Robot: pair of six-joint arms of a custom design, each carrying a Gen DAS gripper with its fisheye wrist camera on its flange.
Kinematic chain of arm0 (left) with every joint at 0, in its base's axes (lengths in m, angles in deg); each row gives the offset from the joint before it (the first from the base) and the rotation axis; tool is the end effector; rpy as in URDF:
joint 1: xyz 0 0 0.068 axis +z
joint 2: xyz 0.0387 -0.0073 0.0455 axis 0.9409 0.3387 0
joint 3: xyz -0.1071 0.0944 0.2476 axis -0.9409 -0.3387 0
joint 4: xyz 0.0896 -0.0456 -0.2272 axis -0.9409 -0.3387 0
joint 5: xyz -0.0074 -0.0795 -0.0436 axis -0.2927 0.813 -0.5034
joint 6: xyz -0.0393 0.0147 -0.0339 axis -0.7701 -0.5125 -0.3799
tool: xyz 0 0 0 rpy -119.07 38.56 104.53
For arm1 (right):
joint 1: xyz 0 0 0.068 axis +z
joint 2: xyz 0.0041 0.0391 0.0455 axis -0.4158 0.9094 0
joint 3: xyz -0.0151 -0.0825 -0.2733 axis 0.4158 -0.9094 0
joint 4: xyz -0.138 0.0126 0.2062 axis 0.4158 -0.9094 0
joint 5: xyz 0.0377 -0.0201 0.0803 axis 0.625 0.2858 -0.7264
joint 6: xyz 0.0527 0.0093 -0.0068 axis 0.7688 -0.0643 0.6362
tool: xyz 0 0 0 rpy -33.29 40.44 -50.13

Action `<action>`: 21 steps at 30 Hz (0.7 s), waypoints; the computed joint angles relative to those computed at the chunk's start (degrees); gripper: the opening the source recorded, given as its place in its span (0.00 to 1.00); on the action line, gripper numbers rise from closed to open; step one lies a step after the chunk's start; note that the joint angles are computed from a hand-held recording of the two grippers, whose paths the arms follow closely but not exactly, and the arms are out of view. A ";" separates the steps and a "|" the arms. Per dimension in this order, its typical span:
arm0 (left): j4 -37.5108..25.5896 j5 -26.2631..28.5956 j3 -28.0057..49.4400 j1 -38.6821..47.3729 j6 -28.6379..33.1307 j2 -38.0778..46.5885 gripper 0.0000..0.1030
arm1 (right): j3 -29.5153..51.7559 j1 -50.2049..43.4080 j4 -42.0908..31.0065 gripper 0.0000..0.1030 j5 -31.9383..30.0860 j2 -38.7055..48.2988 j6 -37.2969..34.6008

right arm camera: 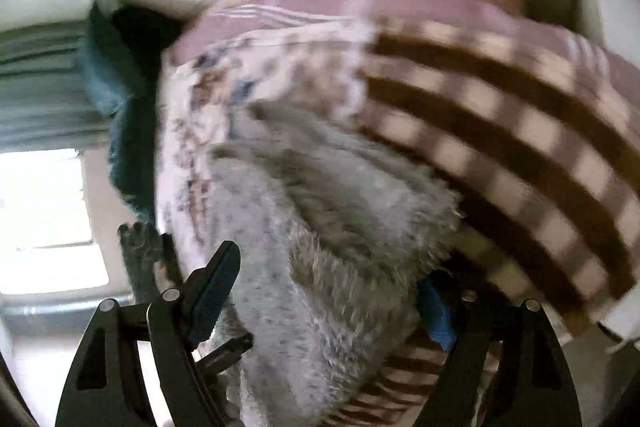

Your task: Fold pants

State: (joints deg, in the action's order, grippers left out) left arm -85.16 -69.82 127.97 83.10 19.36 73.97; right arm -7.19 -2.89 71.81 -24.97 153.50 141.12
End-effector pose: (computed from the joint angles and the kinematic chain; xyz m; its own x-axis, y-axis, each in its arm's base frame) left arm 0.4363 0.1038 0.1183 -0.9605 0.2710 0.0638 0.2757 0.9577 0.0823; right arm 0.1848 0.0753 0.1466 -0.4158 0.9093 0.0177 0.6528 0.2848 0.7020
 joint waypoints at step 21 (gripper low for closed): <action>0.11 1.86 0.56 0.49 -0.57 0.28 1.00 | -2.05 2.02 34.21 0.80 -7.99 25.53 0.61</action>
State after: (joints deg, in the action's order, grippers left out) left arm -85.05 -67.96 128.53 83.60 18.79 74.25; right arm -9.24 -0.87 106.02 -32.96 179.03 141.73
